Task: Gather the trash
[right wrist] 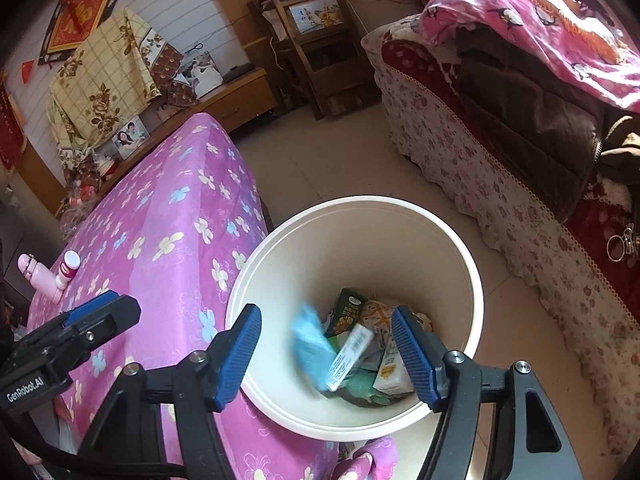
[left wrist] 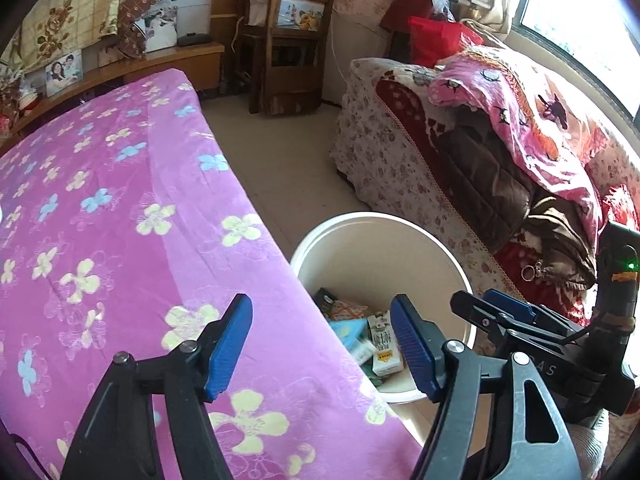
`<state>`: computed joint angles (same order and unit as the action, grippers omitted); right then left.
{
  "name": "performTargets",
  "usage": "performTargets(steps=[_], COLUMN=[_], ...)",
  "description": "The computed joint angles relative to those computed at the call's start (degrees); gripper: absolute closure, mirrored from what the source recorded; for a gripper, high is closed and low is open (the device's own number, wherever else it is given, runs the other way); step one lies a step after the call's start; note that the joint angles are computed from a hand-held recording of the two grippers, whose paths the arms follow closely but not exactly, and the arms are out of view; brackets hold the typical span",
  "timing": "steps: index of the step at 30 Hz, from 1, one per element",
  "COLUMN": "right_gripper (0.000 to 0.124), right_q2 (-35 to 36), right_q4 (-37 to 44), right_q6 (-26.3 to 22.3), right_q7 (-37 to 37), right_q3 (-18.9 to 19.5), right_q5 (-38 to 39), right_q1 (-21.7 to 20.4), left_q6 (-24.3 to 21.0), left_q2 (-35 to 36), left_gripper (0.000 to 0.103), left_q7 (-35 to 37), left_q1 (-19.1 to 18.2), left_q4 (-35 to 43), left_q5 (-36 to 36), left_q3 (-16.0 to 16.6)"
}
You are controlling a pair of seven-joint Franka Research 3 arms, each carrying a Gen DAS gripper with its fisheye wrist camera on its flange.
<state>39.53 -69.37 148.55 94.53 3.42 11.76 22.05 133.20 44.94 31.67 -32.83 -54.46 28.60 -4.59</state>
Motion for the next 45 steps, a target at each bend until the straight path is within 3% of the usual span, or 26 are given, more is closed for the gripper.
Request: performTargets(steps=[8, 14, 16, 24, 27, 33, 40, 45], right_gripper=[0.053, 0.053, 0.053, 0.053, 0.053, 0.048, 0.048, 0.045], right_q2=[-2.33, -7.58, -9.28, -16.57, -19.01, -23.33, -27.38, -29.42], right_q4=[-3.57, -11.50, -13.70, -22.41, -24.62, -28.60, -31.29, -32.49], right_q6=[4.10, 11.99, 13.46, 20.25, 21.43, 23.89, 25.20, 26.10], right_q7=[-0.44, 2.02, 4.45, 17.81, 22.52, 35.27, 47.66, 53.82], right_q3=[-1.18, -3.24, -5.11, -12.79, -14.72, -19.76, -21.37, -19.98], right_q5=[-2.34, -5.33, -7.64, -19.79, -25.02, -39.29, -53.01, -58.98], right_q1=[1.57, 4.16, 6.05, 13.33, 15.23, 19.86, 21.48, 20.13], left_q6=[0.22, -2.53, -0.31, 0.44, -1.42, -5.86, -8.18, -8.97], left_q2=[-4.73, -9.20, -12.71, -22.01, -24.68, -28.76, -32.29, -33.35], left_gripper=[0.031, 0.031, 0.031, 0.023, 0.015, 0.014, 0.014, 0.014], left_q7=[-5.50, -12.18, -16.88, -28.24, -31.84, -34.75, -37.31, -38.16], left_q1=[-1.75, -4.14, -4.37, -3.29, -3.27, -2.55, -1.28, -0.43], left_q4=[-6.48, -11.49, -16.39, -27.30, -30.20, -34.20, -37.77, -38.81], left_q5=[6.23, 14.79, 18.61, 29.41, 33.92, 40.52, 44.24, 45.59], left_q3=[2.11, 3.62, 3.81, 1.04, -0.20, -3.89, -7.10, -8.47])
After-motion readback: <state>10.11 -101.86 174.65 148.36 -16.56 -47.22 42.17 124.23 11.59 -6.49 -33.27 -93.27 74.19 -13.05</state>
